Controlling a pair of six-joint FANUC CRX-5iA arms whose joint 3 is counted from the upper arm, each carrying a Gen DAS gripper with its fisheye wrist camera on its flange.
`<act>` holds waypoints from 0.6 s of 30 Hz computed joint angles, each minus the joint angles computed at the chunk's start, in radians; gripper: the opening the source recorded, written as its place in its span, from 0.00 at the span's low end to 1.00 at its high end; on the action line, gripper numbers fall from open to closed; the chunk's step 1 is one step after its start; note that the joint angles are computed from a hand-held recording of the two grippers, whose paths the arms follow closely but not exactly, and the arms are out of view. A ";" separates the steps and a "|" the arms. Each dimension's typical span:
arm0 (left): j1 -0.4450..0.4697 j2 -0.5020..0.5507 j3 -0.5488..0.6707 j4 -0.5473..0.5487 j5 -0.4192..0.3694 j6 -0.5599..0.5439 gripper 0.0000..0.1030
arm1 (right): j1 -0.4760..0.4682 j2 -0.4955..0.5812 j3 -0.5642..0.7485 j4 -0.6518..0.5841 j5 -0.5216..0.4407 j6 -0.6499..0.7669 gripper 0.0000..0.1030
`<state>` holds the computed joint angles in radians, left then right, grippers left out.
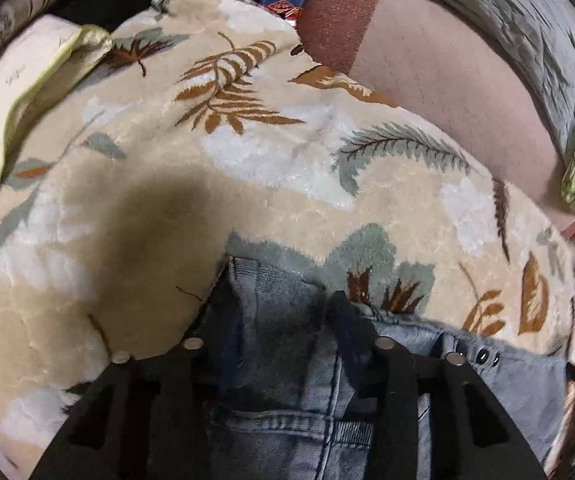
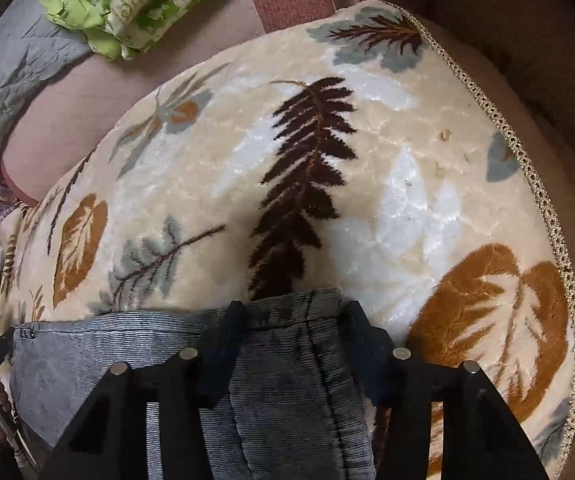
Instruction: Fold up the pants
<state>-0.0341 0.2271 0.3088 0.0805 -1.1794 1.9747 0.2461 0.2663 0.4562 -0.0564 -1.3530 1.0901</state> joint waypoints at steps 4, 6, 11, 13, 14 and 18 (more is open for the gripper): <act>-0.012 0.025 0.033 0.003 -0.017 -0.022 0.69 | 0.009 0.010 0.016 0.021 -0.019 0.017 0.59; -0.012 0.023 0.031 0.003 -0.011 -0.007 0.69 | -0.003 0.005 0.015 -0.015 -0.003 0.013 0.64; 0.039 -0.033 -0.051 0.086 0.051 0.012 0.69 | 0.003 0.010 0.014 -0.012 0.004 0.006 0.65; 0.050 -0.025 -0.050 0.111 0.042 -0.012 0.68 | -0.014 0.003 0.009 -0.044 0.016 0.007 0.66; 0.049 -0.019 -0.047 0.111 0.039 -0.020 0.65 | -0.017 0.002 0.006 -0.050 0.019 0.010 0.66; 0.036 0.002 -0.009 0.074 0.003 -0.010 0.29 | -0.020 -0.002 0.012 -0.056 0.012 0.012 0.65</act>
